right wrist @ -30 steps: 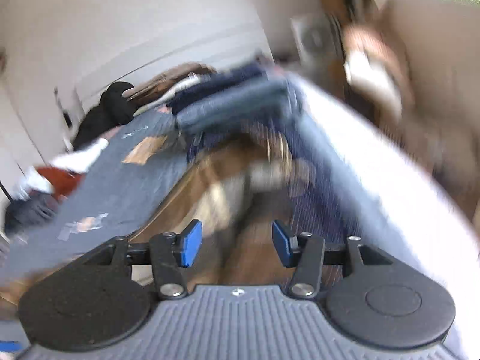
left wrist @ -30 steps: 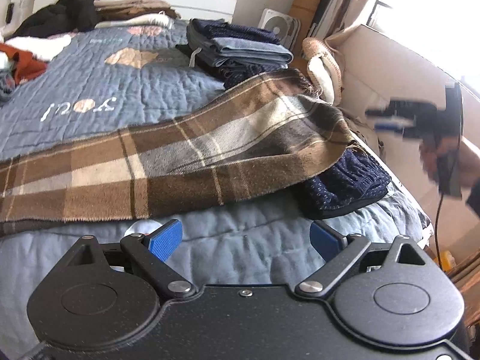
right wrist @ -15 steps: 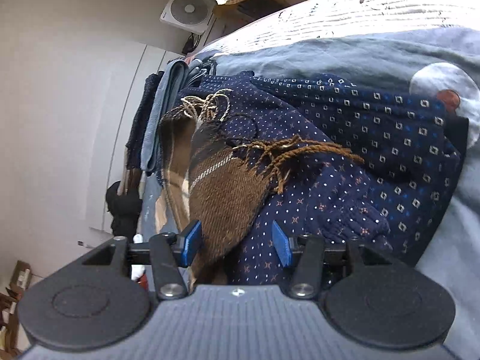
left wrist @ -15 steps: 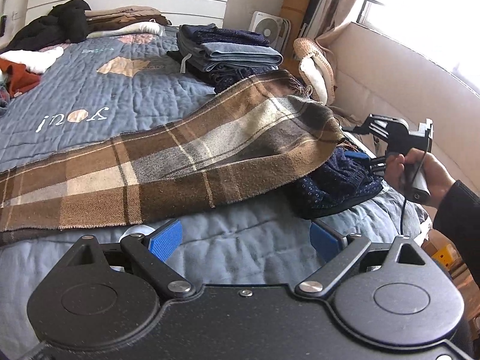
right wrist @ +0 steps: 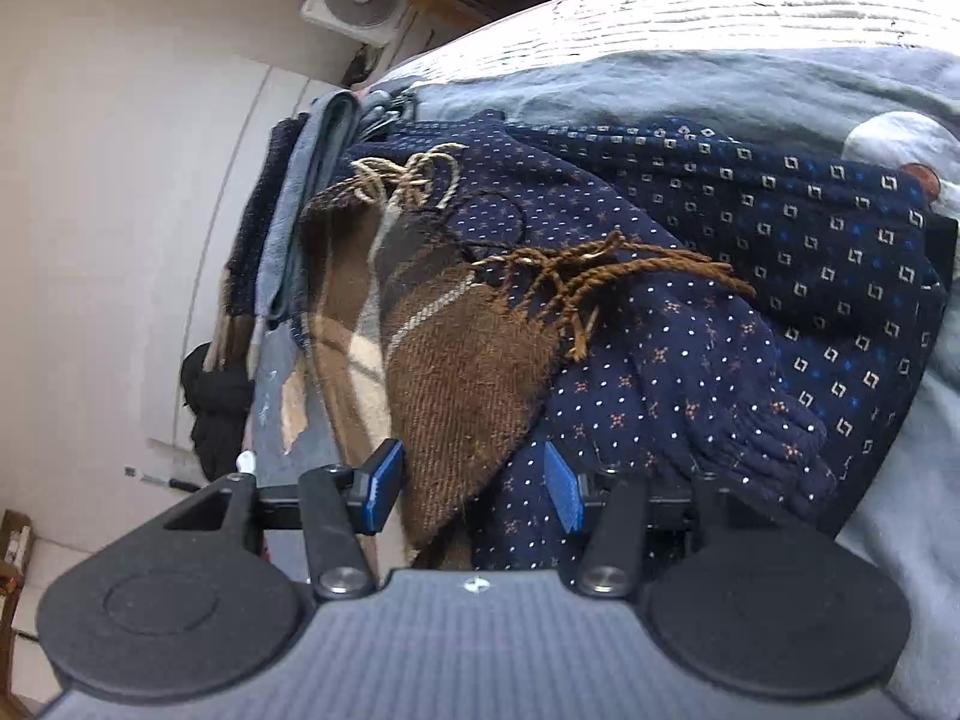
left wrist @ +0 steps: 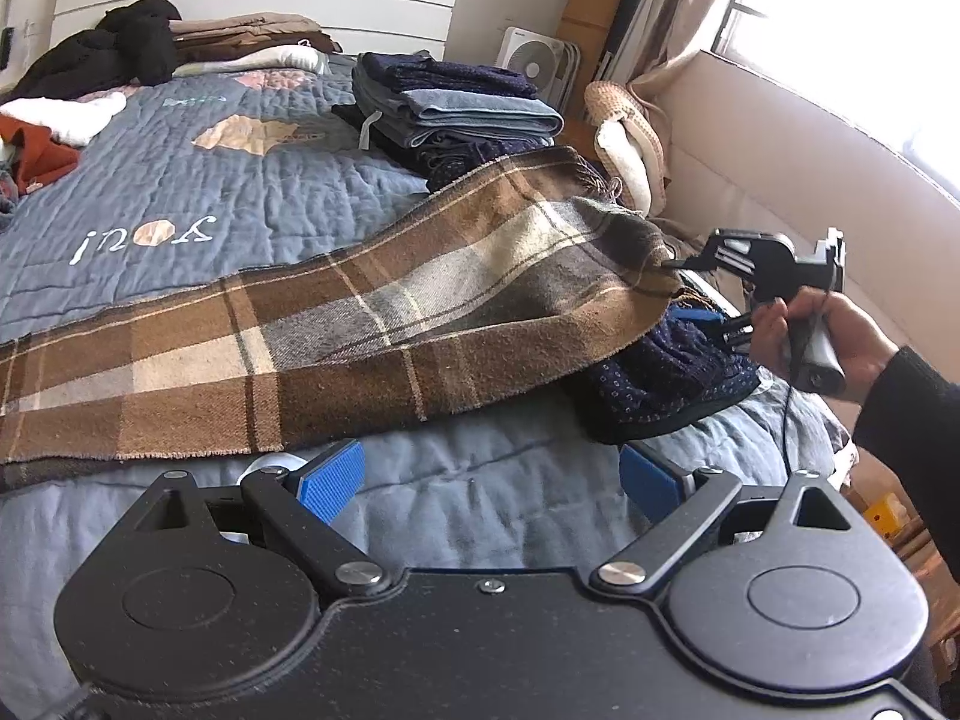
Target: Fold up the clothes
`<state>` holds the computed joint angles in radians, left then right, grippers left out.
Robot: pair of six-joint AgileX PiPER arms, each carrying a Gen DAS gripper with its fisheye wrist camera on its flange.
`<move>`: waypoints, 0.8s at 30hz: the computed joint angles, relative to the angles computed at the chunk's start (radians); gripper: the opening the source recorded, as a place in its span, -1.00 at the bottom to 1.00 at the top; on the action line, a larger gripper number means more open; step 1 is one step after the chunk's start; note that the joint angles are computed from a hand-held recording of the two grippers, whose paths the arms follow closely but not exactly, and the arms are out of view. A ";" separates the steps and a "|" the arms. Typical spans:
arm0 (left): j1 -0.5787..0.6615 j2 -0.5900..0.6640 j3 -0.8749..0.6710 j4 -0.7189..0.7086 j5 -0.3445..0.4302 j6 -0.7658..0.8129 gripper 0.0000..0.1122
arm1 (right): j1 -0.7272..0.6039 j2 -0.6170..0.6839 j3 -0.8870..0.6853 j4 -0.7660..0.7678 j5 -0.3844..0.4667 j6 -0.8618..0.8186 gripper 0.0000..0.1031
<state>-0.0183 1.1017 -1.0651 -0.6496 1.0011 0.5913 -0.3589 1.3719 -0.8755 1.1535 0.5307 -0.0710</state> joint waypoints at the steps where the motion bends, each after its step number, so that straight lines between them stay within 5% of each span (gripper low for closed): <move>1: -0.002 -0.001 0.000 0.004 -0.001 0.000 0.63 | 0.005 0.004 0.004 0.035 -0.020 -0.012 -0.01; 5: 0.004 -0.005 0.001 -0.005 0.002 0.009 0.63 | 0.041 0.047 -0.027 0.018 -0.079 0.037 -0.22; 7: 0.005 -0.003 0.000 -0.003 0.003 0.008 0.63 | 0.066 0.047 -0.031 -0.041 -0.127 0.119 -0.69; 14: 0.013 0.004 -0.005 -0.008 0.012 0.009 0.63 | 0.102 -0.130 0.047 -0.355 -0.313 0.490 -0.69; 24: -0.003 -0.006 0.002 0.000 0.013 0.017 0.63 | -0.007 -0.216 0.090 -0.025 -0.050 0.139 -0.42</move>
<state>-0.0209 1.0958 -1.0627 -0.6495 1.0145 0.6084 -0.3662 1.1557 -0.7860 1.1289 0.4803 0.0676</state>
